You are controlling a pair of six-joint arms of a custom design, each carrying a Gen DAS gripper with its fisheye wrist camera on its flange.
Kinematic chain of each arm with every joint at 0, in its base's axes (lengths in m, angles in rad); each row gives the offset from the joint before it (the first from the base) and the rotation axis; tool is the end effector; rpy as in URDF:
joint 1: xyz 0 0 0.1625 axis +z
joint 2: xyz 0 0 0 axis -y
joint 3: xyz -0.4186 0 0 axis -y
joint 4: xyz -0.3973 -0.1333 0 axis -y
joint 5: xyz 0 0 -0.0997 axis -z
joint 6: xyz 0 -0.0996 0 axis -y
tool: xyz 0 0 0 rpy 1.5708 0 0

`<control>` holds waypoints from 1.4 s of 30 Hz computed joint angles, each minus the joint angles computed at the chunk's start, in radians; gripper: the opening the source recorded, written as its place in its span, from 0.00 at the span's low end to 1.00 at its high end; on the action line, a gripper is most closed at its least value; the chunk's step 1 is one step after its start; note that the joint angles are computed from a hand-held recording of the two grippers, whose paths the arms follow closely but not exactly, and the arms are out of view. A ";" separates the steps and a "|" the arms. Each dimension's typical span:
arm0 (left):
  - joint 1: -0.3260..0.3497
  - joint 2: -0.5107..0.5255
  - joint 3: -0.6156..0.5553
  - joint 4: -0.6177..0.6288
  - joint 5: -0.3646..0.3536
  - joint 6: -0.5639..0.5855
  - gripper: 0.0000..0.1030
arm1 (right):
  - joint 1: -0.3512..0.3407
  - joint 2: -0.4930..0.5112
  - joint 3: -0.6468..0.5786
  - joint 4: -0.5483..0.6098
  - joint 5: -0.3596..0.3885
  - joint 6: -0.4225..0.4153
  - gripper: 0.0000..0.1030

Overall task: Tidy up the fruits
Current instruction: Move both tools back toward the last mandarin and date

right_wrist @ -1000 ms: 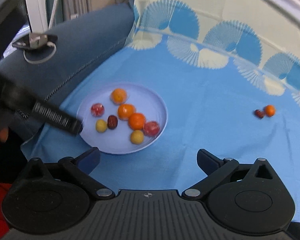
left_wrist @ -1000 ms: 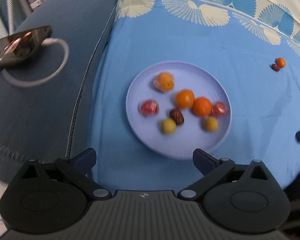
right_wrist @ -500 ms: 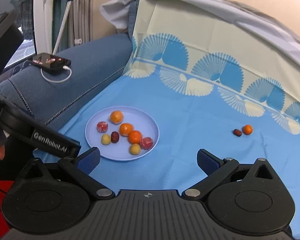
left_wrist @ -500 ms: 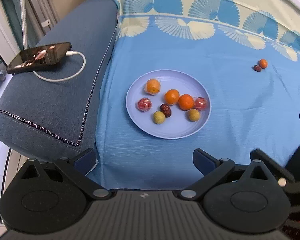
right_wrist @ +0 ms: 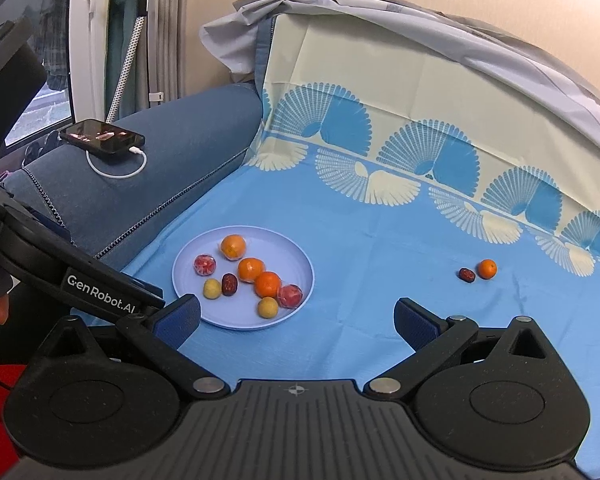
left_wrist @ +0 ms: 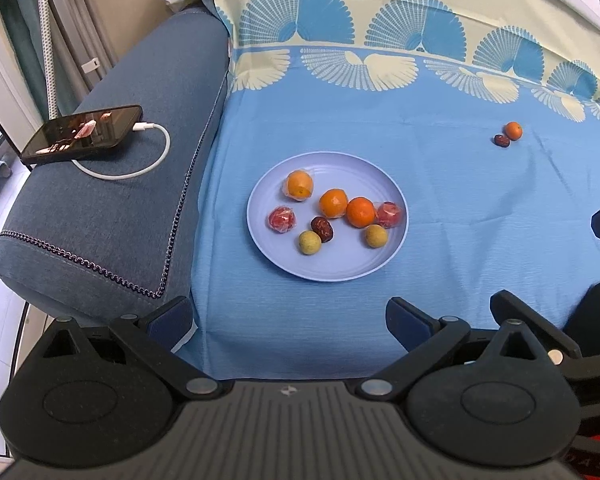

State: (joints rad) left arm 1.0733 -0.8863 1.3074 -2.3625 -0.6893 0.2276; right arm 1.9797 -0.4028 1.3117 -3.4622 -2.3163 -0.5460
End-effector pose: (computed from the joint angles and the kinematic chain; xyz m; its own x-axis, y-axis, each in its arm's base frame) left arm -0.1700 -0.7533 0.3015 -0.5741 0.2412 -0.7825 0.5896 0.7849 -0.1905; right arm 0.3567 -0.6579 0.0555 -0.6533 -0.0716 0.7537 -0.6552 0.5523 -0.5155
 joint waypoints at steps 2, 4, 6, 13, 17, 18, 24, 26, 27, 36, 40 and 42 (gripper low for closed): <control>-0.001 0.000 -0.001 0.004 0.002 -0.002 1.00 | 0.000 0.000 -0.001 0.003 0.000 0.003 0.99; -0.002 0.001 -0.003 0.010 0.004 -0.004 1.00 | -0.001 0.000 -0.004 0.008 0.000 0.008 0.99; -0.001 0.005 -0.010 0.016 0.005 -0.003 1.00 | -0.003 0.000 -0.004 0.013 0.001 0.011 0.99; 0.001 0.019 -0.029 0.039 0.012 -0.010 1.00 | -0.010 -0.003 -0.004 0.027 0.007 0.033 0.99; 0.001 0.029 -0.039 0.053 0.018 -0.015 1.00 | -0.018 -0.008 0.001 0.037 0.015 0.051 0.99; 0.002 0.032 -0.042 0.056 0.019 -0.016 1.00 | -0.020 -0.008 0.001 0.039 0.017 0.056 0.99; 0.012 0.060 -0.098 0.144 0.006 -0.072 1.00 | -0.039 0.000 -0.010 0.013 0.015 0.073 0.99; 0.012 0.075 -0.116 0.157 0.015 -0.068 1.00 | -0.051 0.006 -0.019 -0.025 0.002 0.082 0.99; 0.011 0.086 -0.126 0.159 0.023 -0.059 1.00 | -0.059 0.008 -0.025 -0.041 -0.007 0.087 0.99; 0.009 0.275 -0.375 0.320 -0.022 -0.074 1.00 | -0.199 0.026 -0.115 -0.207 -0.139 0.075 0.99; 0.007 0.435 -0.621 0.468 -0.052 -0.122 1.00 | -0.313 0.092 -0.294 -0.235 -0.101 -0.102 0.99; 0.005 0.536 -0.777 0.547 -0.047 -0.136 1.00 | -0.366 0.136 -0.421 -0.171 -0.077 -0.117 0.99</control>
